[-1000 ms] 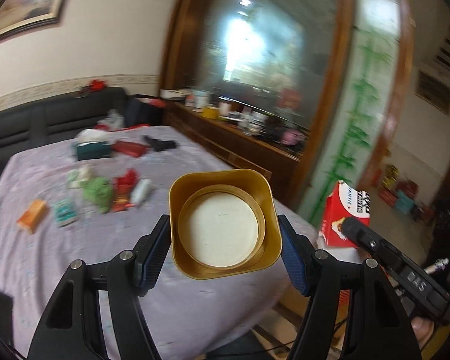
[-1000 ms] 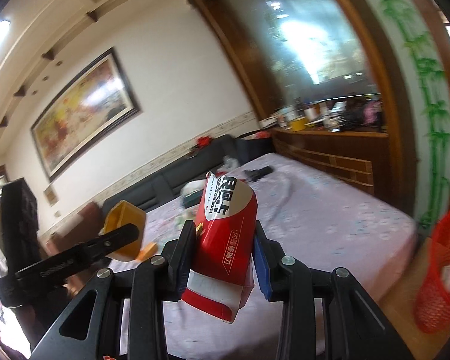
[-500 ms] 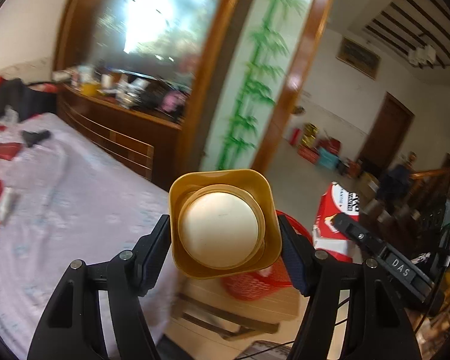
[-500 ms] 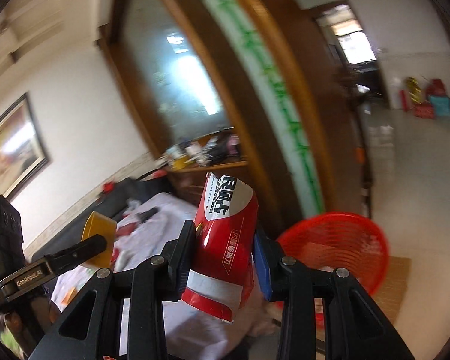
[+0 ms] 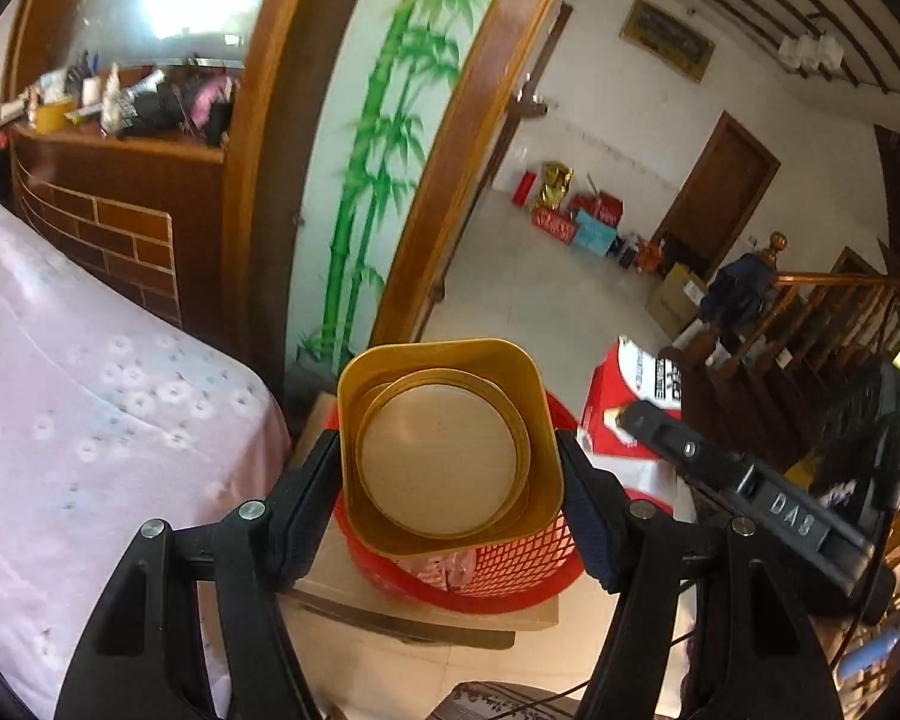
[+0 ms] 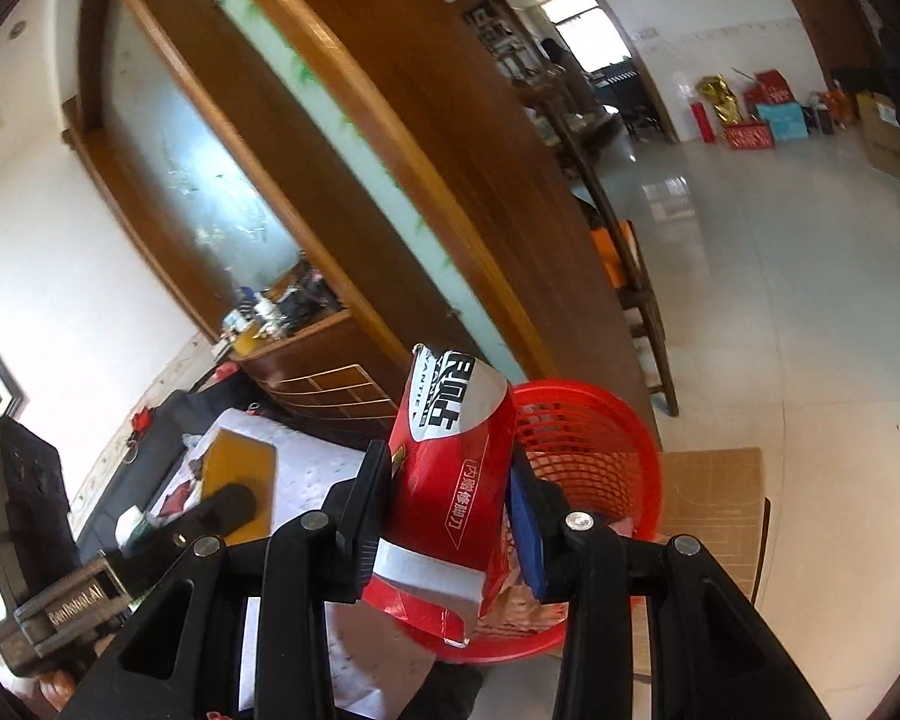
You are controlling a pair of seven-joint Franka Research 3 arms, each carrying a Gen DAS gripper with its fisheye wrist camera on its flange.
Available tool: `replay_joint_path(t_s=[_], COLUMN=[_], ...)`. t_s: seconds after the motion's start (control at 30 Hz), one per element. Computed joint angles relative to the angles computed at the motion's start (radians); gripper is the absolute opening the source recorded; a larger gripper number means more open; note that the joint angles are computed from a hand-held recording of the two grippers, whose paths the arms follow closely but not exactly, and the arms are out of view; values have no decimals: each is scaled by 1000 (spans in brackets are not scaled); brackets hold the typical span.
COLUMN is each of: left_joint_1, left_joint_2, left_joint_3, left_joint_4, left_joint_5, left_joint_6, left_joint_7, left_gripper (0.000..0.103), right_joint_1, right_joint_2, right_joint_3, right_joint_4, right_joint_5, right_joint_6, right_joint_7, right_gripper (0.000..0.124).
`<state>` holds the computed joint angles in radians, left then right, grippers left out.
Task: Collect trash
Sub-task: 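Open both tools over the red basket to drop the items, then move both tools back over the remaining items on the table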
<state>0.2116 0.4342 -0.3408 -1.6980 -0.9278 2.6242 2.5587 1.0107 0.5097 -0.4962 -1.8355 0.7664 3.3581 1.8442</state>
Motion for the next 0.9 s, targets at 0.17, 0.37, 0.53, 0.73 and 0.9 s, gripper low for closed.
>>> replay_joint_path(t_s=[0.17, 0.37, 0.53, 0.73, 0.9], left_joint_1=[-35, -49, 6, 122, 169], left_joint_2=[72, 130, 88, -82, -268], left_joint_3=[11, 14, -41, -84, -12], left_joint_4=[64, 110, 37, -124, -270], left_joint_5=[114, 258, 242, -20, -225], left_joint_6=[-11, -48, 9, 84, 185], left_joint_7=[-71, -180, -138, 39, 175], left_gripper=[68, 69, 75, 86, 86], right_joint_1=[-168, -310, -309, -301, -403], right_joint_2=[9, 36, 43, 11, 9], right_joint_3=[134, 241, 210, 224, 434], right_joint_4=[30, 89, 122, 117, 144], right_joint_5=[-57, -158, -232, -323, -354], right_joint_6=[-26, -70, -120, -69, 43], right_joint_7=[34, 87, 146, 158, 94], right_gripper=[41, 59, 59, 66, 75])
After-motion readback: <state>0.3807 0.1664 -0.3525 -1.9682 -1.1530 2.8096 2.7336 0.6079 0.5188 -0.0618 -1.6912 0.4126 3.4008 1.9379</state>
